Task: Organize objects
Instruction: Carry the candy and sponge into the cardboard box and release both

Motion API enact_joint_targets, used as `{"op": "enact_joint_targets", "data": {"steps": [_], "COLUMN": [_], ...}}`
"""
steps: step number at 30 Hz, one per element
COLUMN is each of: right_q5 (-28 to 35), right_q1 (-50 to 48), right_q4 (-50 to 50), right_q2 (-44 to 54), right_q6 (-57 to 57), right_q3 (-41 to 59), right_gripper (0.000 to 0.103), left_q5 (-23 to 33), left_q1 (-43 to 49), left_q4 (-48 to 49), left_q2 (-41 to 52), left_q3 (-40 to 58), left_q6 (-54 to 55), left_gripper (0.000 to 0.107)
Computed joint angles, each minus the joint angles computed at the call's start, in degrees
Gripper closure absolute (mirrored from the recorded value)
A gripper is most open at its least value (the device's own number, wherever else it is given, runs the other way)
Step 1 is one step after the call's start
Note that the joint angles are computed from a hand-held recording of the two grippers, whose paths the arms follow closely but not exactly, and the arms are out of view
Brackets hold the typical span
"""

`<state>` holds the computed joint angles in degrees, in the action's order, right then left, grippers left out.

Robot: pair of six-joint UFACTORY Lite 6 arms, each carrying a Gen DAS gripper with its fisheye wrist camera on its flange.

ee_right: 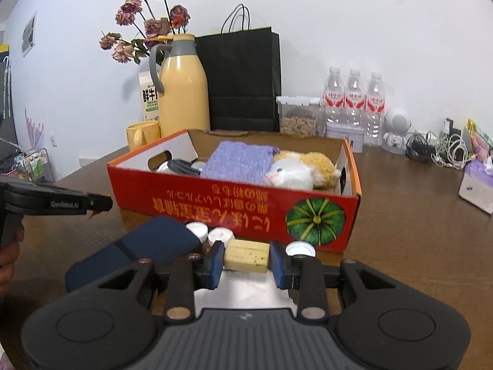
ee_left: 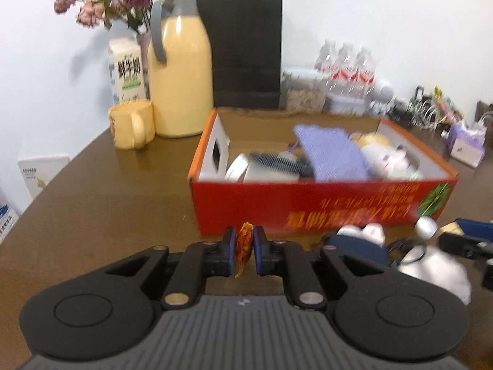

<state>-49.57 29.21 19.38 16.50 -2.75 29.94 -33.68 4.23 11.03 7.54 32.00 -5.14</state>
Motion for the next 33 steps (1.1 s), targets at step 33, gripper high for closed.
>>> {"op": "enact_joint_targets", "data": {"steps": [33], "right_q5": [11.8], "right_q1": [-8.7], "right_q4": [-4.2], "right_q2": [23.4], "right_q6": [-5.3], "right_q3": [40.6], "right_gripper": [0.072], "left_q5": [8.3], "left_q1": [-8.1], "left_q4": [-9.3], "left_q2": [27.9], "left_q3": [40.9], "left_q6": [-0.9], "left_gripper": [0.094]}}
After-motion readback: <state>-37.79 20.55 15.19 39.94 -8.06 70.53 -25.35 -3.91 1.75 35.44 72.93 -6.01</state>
